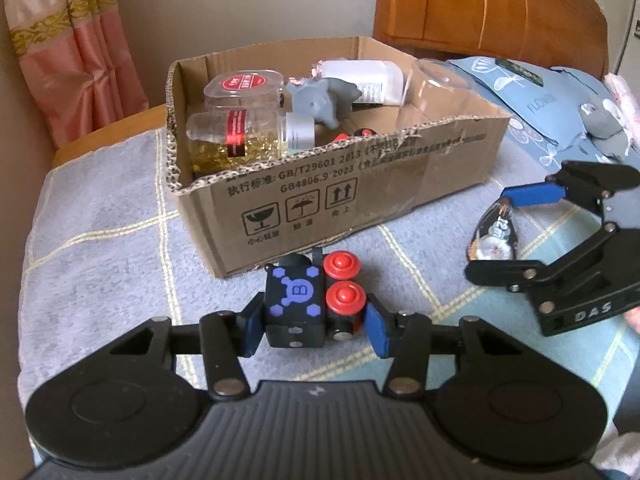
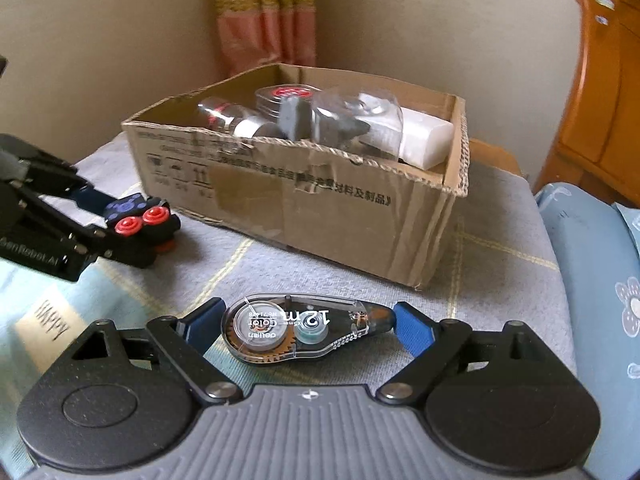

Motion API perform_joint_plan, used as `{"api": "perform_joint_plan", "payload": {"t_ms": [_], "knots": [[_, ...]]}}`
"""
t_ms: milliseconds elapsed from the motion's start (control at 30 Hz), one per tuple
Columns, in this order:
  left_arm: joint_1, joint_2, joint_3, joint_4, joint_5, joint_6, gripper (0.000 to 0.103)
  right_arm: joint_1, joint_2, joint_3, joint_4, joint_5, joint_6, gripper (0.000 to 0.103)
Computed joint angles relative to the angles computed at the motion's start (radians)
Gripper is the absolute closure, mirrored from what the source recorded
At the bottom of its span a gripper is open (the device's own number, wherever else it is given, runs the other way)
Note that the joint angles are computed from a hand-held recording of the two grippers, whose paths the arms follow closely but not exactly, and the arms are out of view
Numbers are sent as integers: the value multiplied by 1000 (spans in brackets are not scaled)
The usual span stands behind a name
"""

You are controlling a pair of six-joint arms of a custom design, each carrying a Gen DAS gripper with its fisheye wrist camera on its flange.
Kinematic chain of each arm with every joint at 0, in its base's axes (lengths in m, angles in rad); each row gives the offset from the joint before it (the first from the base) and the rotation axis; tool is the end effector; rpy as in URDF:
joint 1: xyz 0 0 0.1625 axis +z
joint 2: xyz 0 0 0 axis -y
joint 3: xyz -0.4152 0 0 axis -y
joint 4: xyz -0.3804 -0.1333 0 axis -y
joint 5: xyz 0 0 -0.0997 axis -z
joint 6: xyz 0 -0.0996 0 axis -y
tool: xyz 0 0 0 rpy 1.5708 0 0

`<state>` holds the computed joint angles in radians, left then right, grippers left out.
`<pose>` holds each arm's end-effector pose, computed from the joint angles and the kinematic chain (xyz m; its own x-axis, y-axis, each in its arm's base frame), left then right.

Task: Organize rigid objects
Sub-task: 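Carry train and correction tape into the box and open both tools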

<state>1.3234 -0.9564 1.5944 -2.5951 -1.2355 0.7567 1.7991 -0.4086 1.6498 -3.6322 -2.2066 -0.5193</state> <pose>-0.0037 -0.6929 0.2256 -0.5321 0.6973 -0.4803 0.8143 0.5768 -0.0647 0.2150 -0.5976 -0.0142 -0.6891 -0.1206 0.7146 -0.5717 0.6963 -0.4339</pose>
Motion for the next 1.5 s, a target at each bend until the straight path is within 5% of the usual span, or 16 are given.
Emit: {"api": "perform_joint_plan", "payload": {"t_ms": [433, 700, 900, 1033, 1267, 1333, 1400, 1500], "knots": [[-55, -66, -71, 166, -51, 44, 54, 50, -172, 32, 92, 91, -19, 10], [-94, 8, -203, 184, -67, 38, 54, 67, -107, -206, 194, 41, -48, 10], [-111, 99, -315, 179, -39, 25, 54, 54, -64, -338, 302, 7, 8, 10], [-122, 154, -374, 190, -11, 26, 54, 49, -59, -341, 306, 5, 14, 0], [-134, 215, -428, 227, -21, 11, 53, 47, -93, -284, 250, -11, 33, 0], [-136, 222, -438, 254, -53, -6, 48, 47, -99, -274, 233, -23, 31, 0], [-140, 222, -426, 238, -63, -9, 18, 48, -105, -261, 209, -31, 27, 0], [-148, 206, -373, 140, -56, 16, 11, 48, -126, -233, 198, -30, 48, 0]]}}
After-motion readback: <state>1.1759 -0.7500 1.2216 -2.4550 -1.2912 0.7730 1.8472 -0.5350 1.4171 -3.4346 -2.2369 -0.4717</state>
